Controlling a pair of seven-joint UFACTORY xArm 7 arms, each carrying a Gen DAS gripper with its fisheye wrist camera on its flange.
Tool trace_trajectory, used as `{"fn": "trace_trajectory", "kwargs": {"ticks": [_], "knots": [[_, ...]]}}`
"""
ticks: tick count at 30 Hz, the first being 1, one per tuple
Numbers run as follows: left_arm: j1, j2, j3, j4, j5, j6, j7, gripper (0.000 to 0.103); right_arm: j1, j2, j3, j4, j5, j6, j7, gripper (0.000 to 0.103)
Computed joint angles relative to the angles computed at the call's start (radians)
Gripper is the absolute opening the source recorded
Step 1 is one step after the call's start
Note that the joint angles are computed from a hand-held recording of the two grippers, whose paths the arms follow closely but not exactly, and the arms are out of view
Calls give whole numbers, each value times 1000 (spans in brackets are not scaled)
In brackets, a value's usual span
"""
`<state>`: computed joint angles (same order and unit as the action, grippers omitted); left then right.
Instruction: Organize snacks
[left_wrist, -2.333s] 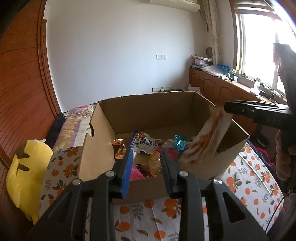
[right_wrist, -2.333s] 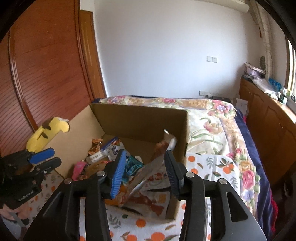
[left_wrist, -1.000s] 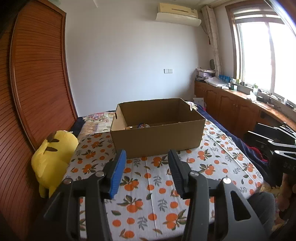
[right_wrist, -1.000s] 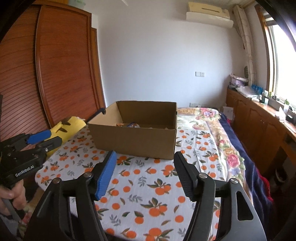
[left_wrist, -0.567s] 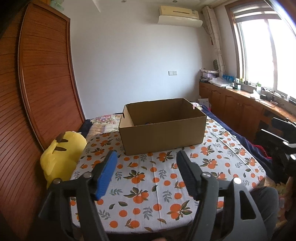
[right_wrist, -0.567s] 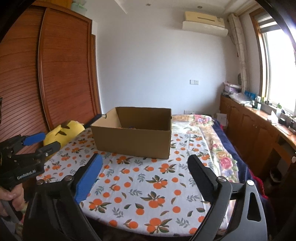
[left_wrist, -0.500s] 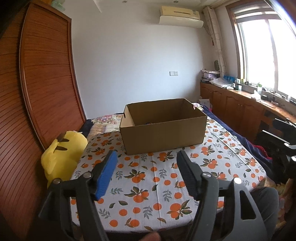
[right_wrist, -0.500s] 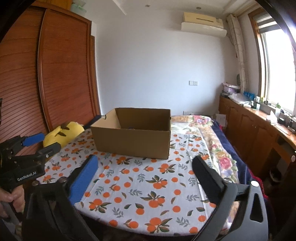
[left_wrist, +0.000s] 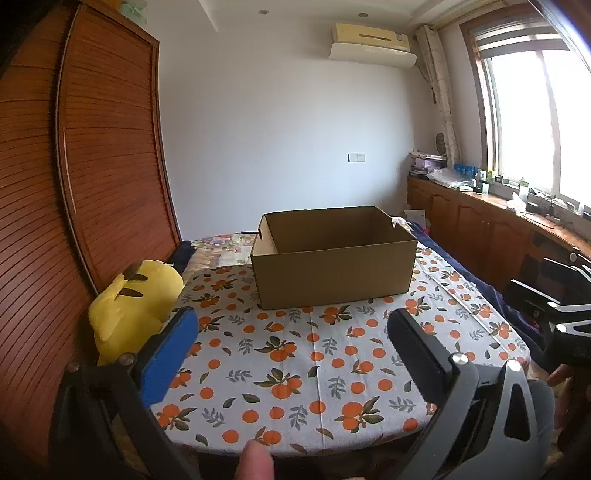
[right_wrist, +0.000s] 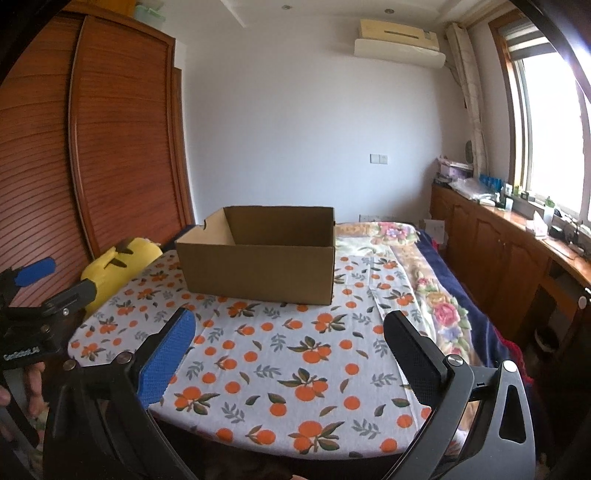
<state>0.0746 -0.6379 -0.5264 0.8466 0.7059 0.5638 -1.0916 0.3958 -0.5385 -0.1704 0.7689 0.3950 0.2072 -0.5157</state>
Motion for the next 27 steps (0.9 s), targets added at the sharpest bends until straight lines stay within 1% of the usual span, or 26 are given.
{"fn": "trace_trajectory", "kwargs": {"ticks": [10,15,27], "knots": [[-20,-15,15,-25,-31,1,2,103,-18,-2,17,-26,-27,-18,31,103],[-9,-26,0,-31,-19,12,-2,103,-25,-4,23,-32,-40,-18,46,103],[-3,-38,-8,-35,-15,16,-8,103,-40,-6,33,-47,-71,-45,89,103]]}}
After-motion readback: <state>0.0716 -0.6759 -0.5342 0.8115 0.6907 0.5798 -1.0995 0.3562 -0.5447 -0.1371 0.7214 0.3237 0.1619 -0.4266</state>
